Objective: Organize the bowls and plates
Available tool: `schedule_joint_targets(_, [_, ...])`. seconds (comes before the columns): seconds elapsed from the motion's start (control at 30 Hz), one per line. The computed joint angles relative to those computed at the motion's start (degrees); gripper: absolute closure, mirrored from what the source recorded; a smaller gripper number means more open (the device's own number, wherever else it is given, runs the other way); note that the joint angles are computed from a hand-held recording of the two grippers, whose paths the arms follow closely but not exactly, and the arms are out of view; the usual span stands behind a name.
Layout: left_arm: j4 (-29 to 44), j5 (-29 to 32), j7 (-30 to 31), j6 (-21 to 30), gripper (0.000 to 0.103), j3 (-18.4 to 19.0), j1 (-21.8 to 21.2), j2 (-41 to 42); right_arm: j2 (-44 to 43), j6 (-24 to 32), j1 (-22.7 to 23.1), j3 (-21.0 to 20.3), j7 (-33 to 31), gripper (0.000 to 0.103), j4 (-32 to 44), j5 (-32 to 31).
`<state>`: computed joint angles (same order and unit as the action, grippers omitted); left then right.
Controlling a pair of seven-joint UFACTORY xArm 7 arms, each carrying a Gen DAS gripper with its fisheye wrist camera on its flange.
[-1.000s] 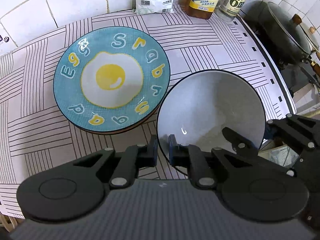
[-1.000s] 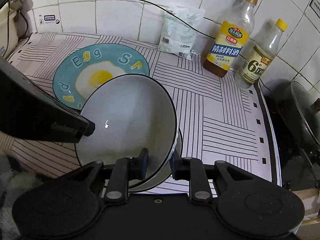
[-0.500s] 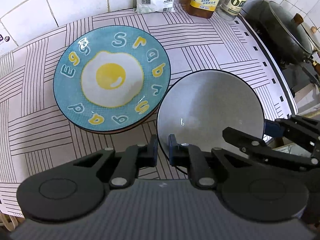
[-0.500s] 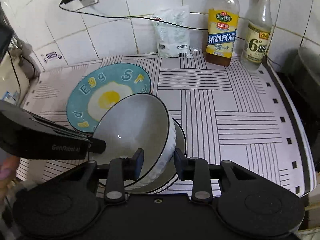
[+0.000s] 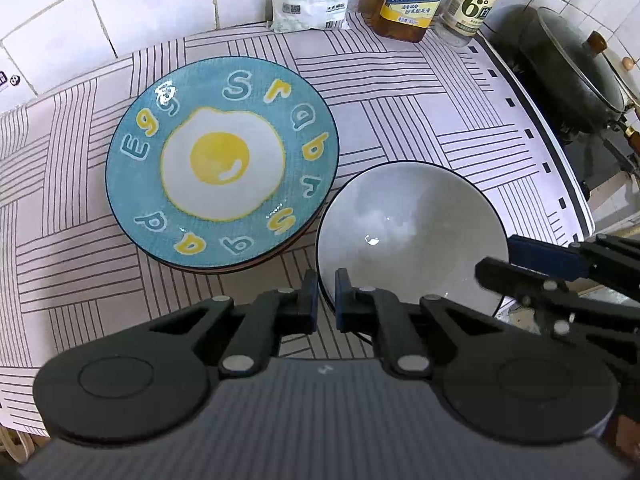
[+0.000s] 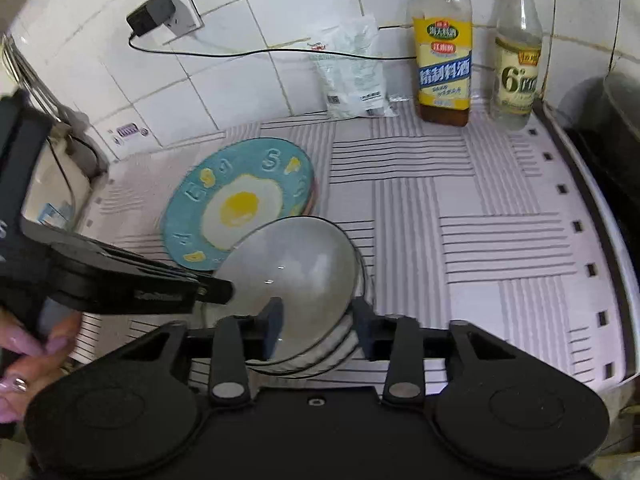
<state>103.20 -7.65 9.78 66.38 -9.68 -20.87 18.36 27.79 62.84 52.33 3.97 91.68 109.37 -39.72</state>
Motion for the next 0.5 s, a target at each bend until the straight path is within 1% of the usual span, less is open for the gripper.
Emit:
schedule_joint_targets(0.03, [-0.42, 0.23, 0.05, -0.34, 0.096, 0.01, -0.09, -0.25, 0.00, 0.43, 0.22, -0.12, -0.23, 0.076, -0.14, -0.43])
schedule_joint_targets(0.07, [-0.79, 0.41, 0.09, -0.61, 0.096, 0.00, -0.18, -0.50, 0.18, 1.52, 0.45, -0.19, -0.69, 0.085, 0.15, -0.70])
schedule_joint_targets(0.1, [-1.09, 0.92, -0.04, -0.84, 0.096, 0.06, -0.39, -0.71, 0.05, 1.99, 0.57, -0.23, -0.83, 0.087, -0.10, -0.94])
schedule_joint_targets(0.17, [-1.35, 1.44, -0.23, -1.05, 0.096, 0.09, -0.58, -0.90, -0.91, 0.84, 0.38, -0.14, 0.08, 0.087, -1.74, -1.41])
schedule_joint_targets(0.23, [-1.74, 1.58, -0.14, -1.33, 0.096, 0.06, -0.58, -1.24, -0.92, 1.01, 0.43, 0.08, -0.27, 0.087, -1.85, -2.06])
schedule_joint_targets(0.27, [-2.78, 1.22, 0.32, -2.38, 0.095, -0.01, -0.36, -2.05, -0.85, 1.22, 0.58, 0.16, -0.51, 0.087, -1.80, -2.44])
schedule_joint_targets(0.37, [-5.76, -0.82, 2.56, -5.11, 0.093, -0.32, 0.66, -4.83, -1.69, 0.84, 1.57, 0.13, -0.38, 0.084, -2.97, -5.02])
schedule_joint_targets(0.4, [-6.05, -1.12, 2.73, -5.14, 0.093, -0.35, 0.75, -5.39, -1.95, 1.26, 2.19, 0.18, -0.25, 0.084, -3.14, -6.22])
schedule_joint_targets(0.5, [-7.67, -3.32, 4.38, -5.20, 0.093, -0.48, 1.52, -7.70, -2.65, 3.00, 3.28, 1.02, -0.98, 0.078, -3.40, -7.73])
